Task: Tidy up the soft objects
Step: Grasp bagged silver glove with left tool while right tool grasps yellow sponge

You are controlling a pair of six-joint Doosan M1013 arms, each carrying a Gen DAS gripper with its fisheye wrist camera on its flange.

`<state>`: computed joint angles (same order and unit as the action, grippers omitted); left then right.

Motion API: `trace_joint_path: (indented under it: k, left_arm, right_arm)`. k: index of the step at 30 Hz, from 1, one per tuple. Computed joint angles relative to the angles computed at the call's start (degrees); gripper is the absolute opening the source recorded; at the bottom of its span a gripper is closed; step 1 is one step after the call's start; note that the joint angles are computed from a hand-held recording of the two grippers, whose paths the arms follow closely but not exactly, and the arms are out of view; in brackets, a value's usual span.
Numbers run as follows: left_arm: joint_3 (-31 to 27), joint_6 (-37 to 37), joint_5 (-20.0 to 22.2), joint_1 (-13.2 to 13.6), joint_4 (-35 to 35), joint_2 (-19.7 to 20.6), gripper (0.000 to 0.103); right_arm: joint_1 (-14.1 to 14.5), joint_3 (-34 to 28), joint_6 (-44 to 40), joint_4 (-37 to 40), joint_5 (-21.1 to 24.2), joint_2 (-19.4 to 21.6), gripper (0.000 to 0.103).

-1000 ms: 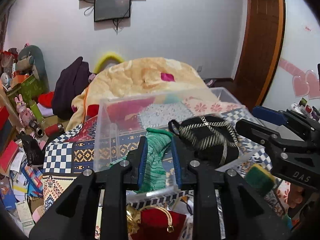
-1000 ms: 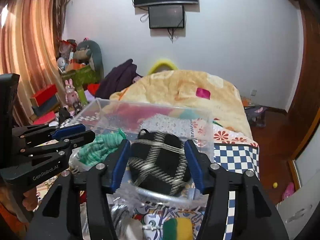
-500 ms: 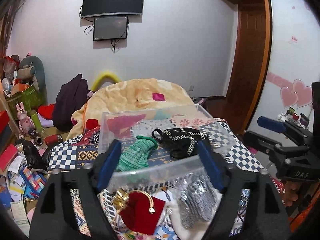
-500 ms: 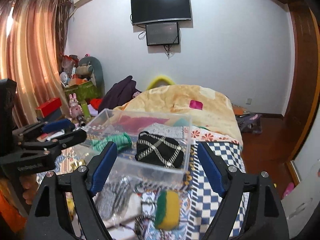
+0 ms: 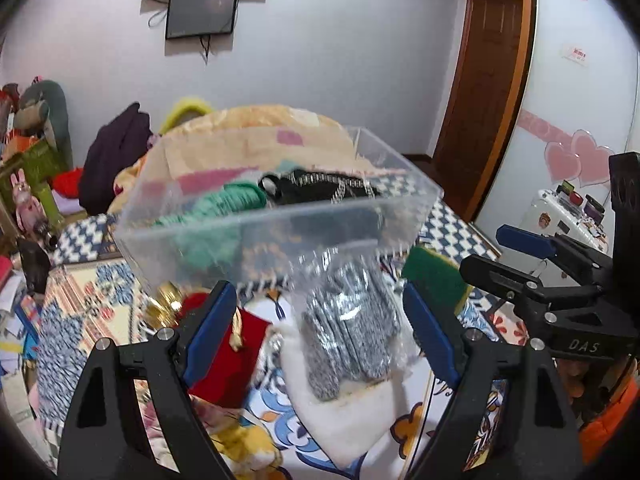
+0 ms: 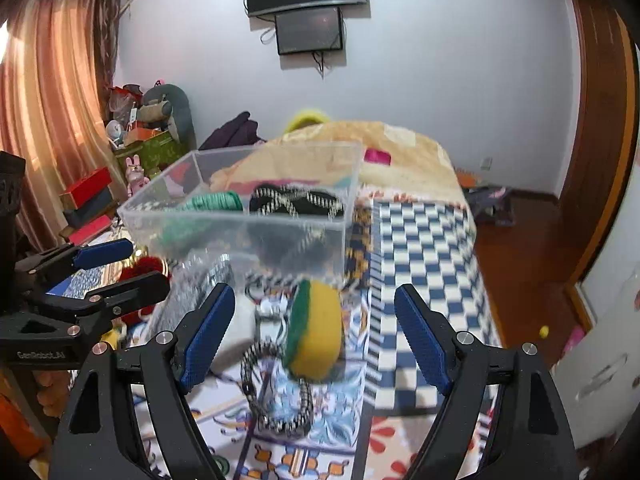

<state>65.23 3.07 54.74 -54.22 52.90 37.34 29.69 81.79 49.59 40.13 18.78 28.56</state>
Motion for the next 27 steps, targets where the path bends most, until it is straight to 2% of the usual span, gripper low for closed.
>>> trace_joint_path:
  k: [3,5,7,8,13,15,21,24,27]
  left_arm:
    - [-0.9,0.9,0.5,-0.1,-0.8,1.0,0.086]
    - [-1.5,1.9,0.3,-0.2,-1.1,1.5,0.085]
    - [-2.0,2.9,0.0,-0.3,-1.4,1.9,0.085]
    - [-2.4,3.3,0.4,-0.4,-1.4,2.3,0.083]
    - [-2.7,4.4,0.0,-0.2,-3.2,2.8,0.070]
    - [-2.2,4.1,-0.7,0.1,-4.2,2.6,0.062]
    - [0.2,1.3,-3.8,0.4,-4.0,1.3,0.037]
    - [0.6,1.0,-4.1,0.3,-3.5,1.0,0.032]
    - [1.3,0.1,-4.2,0.0,-2.1,0.4,0.031]
  right_arm:
    - [0.0,-0.1,3.7,-3.7,0.8,0.4,0.079]
    - [-0.3,-0.2,3.6,-3.1,1.6,0.6,0.071]
    - [-0.4,-0.7,4.2,-3.3,3.0,0.8,0.058]
    - [-0.4,-1.0,5.1,-4.1,3.4,1.0,0.055]
    - [-0.4,-0.8,5.7,-3.3,4.9,1.3,0.032]
    - [-0.4,-0.8,5.5,-2.9,5.3,1.3,0.028]
    - [-0.3,0.1,3.9,-1.4,3.7,0.7,0.026]
    - [-0.3,0.4,1.7,0.9,2.8,0.2,0.026]
    - [-0.3,0.7,0.0,2.0,1.7,-0.2,0.026]
